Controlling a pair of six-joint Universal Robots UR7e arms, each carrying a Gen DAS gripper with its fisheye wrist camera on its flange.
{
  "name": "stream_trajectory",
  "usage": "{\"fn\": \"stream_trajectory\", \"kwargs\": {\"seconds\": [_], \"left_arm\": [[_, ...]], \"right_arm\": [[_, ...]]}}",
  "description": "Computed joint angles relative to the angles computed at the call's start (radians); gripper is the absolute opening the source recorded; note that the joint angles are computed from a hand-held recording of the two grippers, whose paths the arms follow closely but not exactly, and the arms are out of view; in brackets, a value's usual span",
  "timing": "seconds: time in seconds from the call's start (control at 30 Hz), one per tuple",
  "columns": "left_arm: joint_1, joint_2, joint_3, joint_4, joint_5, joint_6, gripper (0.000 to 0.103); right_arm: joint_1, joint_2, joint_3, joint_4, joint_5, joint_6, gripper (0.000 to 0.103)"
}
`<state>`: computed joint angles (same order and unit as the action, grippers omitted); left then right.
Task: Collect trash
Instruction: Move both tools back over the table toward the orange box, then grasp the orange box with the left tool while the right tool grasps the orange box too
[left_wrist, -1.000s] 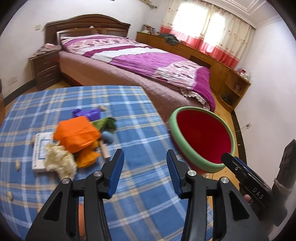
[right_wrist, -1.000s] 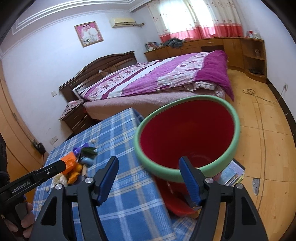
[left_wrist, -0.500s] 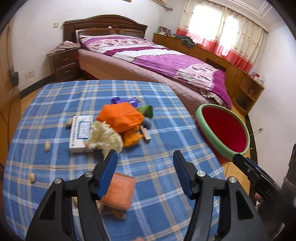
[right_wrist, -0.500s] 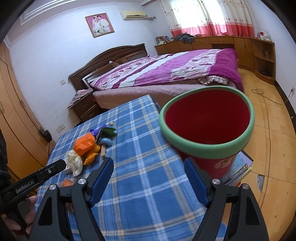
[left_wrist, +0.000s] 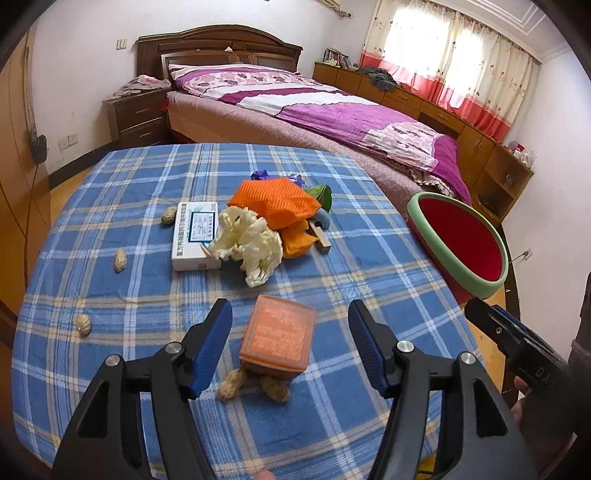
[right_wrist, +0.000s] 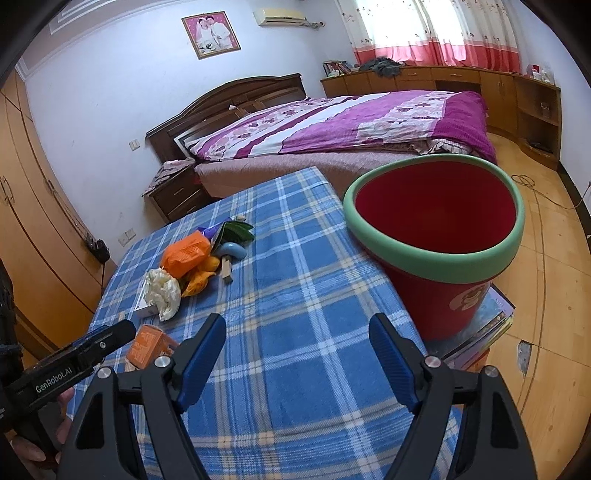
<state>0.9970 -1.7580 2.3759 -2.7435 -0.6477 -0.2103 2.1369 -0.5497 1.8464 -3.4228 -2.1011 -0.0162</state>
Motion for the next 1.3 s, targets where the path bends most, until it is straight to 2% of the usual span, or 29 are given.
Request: {"fn": "stream_trajectory", "kwargs": {"seconds": [0.13,0.33,0.63,0.73,0.8,0.87,0.93,1.07,1.3], "left_arm": [[0.010,-0.008,0.012,0.002,-0.014,0.008,0.069],[0.040,0.002,0.010,0.015,-0.065,0.021,0.069],[0.064,0.043,0.007,0.006,-0.040,0.023,0.069],[0.087,0.052,-0.003,0.008,-0.063,0.023,0.069],[0.100,0.055,-0.006,0.002,-0.078,0.021,0.068],[0.111,0.056,-0.005,-0.014,-0.099,0.037,0.056],[0.118,0.054,-0.003,-0.032,-0.118,0.052,0.051],[0.117,0.046,0.006,-0.077,-0.133,0.076,0.050],[0.115,0.021,-0.001,-0.133,-0.107,0.094,0.049]], "right_arm": [[0.005,0.008,-0.002,-0.001,-0.009,-0.003,0.082],[0.003,0.017,-0.007,0.021,-0.010,0.008,0.082],[-0.002,0.023,-0.013,0.041,-0.008,0.015,0.082],[-0.005,0.024,-0.013,0.046,-0.006,0.020,0.082],[-0.007,0.025,-0.014,0.052,-0.005,0.023,0.082],[-0.008,0.026,-0.016,0.055,-0.004,0.025,0.082],[-0.009,0.028,-0.019,0.061,-0.004,0.027,0.082],[-0.010,0.031,-0.026,0.072,-0.002,0.029,0.082],[-0.001,0.048,-0.071,0.111,0.007,0.003,0.082]]}}
